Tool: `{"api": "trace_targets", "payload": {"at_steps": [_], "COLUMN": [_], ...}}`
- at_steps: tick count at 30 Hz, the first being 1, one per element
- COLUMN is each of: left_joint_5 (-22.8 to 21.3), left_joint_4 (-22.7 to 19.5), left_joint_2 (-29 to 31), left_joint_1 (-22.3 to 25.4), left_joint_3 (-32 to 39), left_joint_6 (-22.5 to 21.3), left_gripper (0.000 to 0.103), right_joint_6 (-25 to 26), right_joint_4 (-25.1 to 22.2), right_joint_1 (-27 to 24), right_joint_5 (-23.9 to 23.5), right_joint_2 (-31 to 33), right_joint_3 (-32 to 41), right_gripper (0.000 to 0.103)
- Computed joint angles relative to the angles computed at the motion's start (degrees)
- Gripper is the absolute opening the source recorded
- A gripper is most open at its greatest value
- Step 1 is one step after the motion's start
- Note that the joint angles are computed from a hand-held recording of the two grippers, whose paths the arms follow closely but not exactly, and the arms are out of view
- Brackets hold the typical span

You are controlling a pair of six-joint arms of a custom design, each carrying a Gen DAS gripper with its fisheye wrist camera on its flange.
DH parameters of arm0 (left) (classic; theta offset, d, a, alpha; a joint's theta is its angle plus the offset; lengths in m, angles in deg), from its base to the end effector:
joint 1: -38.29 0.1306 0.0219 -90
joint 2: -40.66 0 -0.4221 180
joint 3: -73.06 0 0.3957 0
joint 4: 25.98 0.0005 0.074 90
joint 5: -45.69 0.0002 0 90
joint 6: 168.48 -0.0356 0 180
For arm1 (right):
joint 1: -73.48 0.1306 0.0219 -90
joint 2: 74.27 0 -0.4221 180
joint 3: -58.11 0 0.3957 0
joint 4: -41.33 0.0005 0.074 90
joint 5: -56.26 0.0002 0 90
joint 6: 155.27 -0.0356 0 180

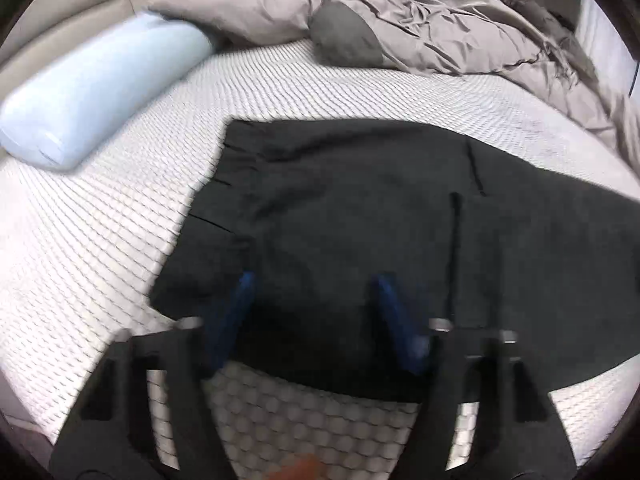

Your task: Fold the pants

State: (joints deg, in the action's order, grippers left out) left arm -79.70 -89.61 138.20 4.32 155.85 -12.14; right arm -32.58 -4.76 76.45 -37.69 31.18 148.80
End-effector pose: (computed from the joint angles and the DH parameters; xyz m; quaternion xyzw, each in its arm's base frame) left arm 0.4097 -0.2518 0.3474 -0.2937 0.9017 0.1197 0.2940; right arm 0.5693 0.0315 0.3409 -0.3044 0.9181 -0.0323 0.2516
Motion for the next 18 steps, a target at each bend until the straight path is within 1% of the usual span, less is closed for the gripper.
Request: {"api": "trace_targets", "payload": {"at_steps": [1, 2, 3, 4, 5, 6, 7, 8, 9, 10, 11, 12, 14, 15, 16, 18], "left_joint_5": [-0.3, -0.3, -0.4, -1.0, -1.9, -2.7, -3.0, -2.1, -1.4, -1.0, 0.8, 2.6, 6.1, 6.3, 6.6, 6.1], "left_joint_4": [-2.2, -3.8, -4.9, -7.5, -9.0, -8.7, -5.6, 0.1, 2.9, 2.9, 1.4, 0.6, 1.3, 2.6, 3.8, 4.6], "left_joint_2": [0.3, 0.0, -0.3, 0.0, 0.1, -0.6, -1.9, -3.1, -3.3, -2.2, 0.2, 1.9, 3.6, 4.2, 3.7, 2.2], "left_joint_1": [0.2, -0.1, -0.3, -0.6, -1.1, -1.9, -2.2, -2.2, -1.8, -1.2, 0.3, 1.6, 4.3, 5.6, 6.5, 7.4], "left_joint_3": [0.6, 0.5, 0.4, 1.2, 2.0, 1.9, 1.6, 1.0, 0.9, 2.1, 4.3, 5.5, 6.0, 5.8, 4.9, 3.0], "left_joint_6": [1.4, 3.2, 4.9, 6.9, 8.0, 8.4, 6.6, 2.7, -0.5, -2.1, -4.1, -4.8, -5.0, -4.5, -3.0, 1.3], "left_gripper": [0.028, 0.026, 0.019, 0.014, 0.014, 0.014, 0.014, 0.014, 0.014, 0.014, 0.014, 0.014, 0.014, 0.014, 0.014, 0.013], "right_joint_6": [0.2, 0.3, 0.2, 0.2, 0.3, 0.1, 0.2, 0.3, 0.5, 0.9, 1.3, 1.6, 1.9, 2.0, 2.1, 1.9], "right_joint_4": [0.1, 0.2, 0.3, 0.4, 0.6, 0.9, 1.0, 1.2, 1.5, 1.6, 1.5, 1.2, 0.5, 0.4, 0.5, 0.2], "right_joint_1": [0.0, -0.1, 0.0, -0.1, -0.1, 0.2, 0.1, 0.2, 0.4, 0.6, 0.9, 1.2, 1.6, 1.9, 1.9, 1.5], "right_joint_5": [0.0, 0.0, 0.1, 0.2, 0.3, 0.6, 0.6, 0.5, 0.4, 0.1, -0.6, -1.4, -2.5, -2.6, -2.4, -2.3], "right_joint_2": [0.0, 0.0, -0.6, -0.7, -0.9, -1.9, -2.2, -2.5, -3.1, -3.5, -3.8, -4.0, -3.8, -3.8, -3.6, -3.1], "right_joint_3": [0.0, 0.0, -0.8, -0.9, -1.1, -2.3, -2.5, -2.7, -3.2, -3.6, -3.8, -4.0, -3.9, -4.0, -4.0, -3.4], "right_gripper": [0.102, 0.102, 0.102, 0.102, 0.102, 0.102, 0.102, 0.102, 0.102, 0.102, 0.102, 0.102, 0.102, 0.102, 0.102, 0.102]}}
